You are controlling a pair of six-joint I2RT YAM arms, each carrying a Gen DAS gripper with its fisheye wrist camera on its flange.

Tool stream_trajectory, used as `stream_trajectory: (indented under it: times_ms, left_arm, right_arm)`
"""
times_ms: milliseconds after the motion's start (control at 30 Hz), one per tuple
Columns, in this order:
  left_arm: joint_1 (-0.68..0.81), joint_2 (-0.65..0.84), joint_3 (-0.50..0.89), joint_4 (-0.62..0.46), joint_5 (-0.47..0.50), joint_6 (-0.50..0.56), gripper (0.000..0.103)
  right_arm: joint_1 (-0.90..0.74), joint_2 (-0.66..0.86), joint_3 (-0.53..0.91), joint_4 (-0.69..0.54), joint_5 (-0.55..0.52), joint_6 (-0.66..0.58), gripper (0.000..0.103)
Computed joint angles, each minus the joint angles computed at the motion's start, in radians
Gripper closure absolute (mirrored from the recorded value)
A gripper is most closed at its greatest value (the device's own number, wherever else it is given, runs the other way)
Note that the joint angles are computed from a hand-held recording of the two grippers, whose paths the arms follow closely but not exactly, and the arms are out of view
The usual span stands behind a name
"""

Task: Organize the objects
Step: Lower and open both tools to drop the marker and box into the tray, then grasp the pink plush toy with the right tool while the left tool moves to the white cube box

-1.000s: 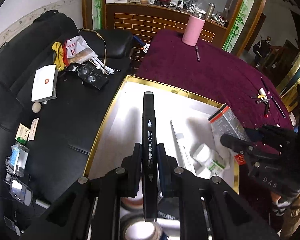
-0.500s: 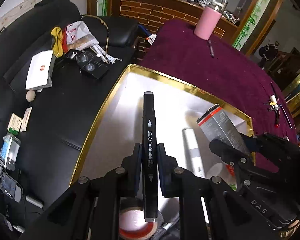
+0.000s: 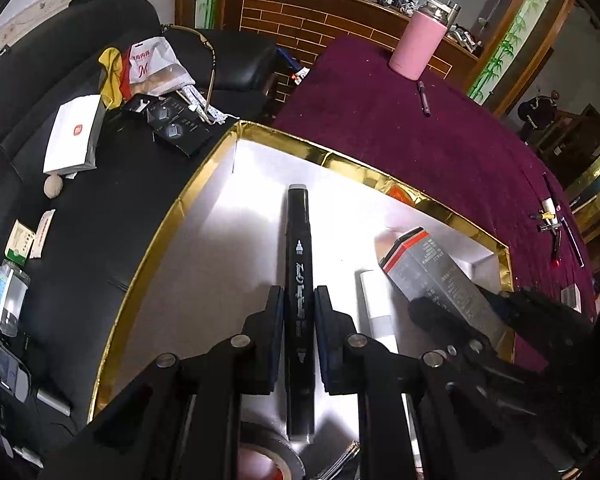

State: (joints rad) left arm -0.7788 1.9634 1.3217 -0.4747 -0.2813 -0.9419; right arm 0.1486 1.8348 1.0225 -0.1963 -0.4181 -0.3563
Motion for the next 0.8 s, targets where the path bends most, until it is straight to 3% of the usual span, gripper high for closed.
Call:
stream_trajectory:
  times_ms: [100,167,233,433,633,800]
  left_arm:
    - [-0.010,-0.012,-0.005,-0.009,-0.029,-0.009,0.087]
    - [-0.014,-0.022,-0.008,-0.017,-0.039,-0.018,0.079]
    - [-0.022,-0.042,-0.020,-0.018,-0.057,-0.028,0.064]
    - [-0.058,-0.094,-0.036,-0.010,-0.054,-0.065,0.042]
    - [-0.118,-0.134,-0.031,0.032,-0.027,-0.089,0.032]
    - [-0.187,-0.101,0.061,0.023,-0.019,-0.080,0.027]
  right_arm:
    - [-0.038,-0.032,-0.031,0.015,-0.057,-0.001,0.046]
    - [-0.064,-0.063,-0.056,0.017,-0.092,-0.003,0.045]
    - [-0.103,-0.104,-0.079,0.005,-0.148,-0.009,0.040]
    - [-0.229,-0.235,-0.144,-0.080,-0.306,-0.053,0.023]
    - [-0.400,-0.337,-0.205,-0.213,-0.384,-0.161,0.015]
    - [-0.617,-0.340,-0.196,-0.351,-0.414,-0.322,0.014]
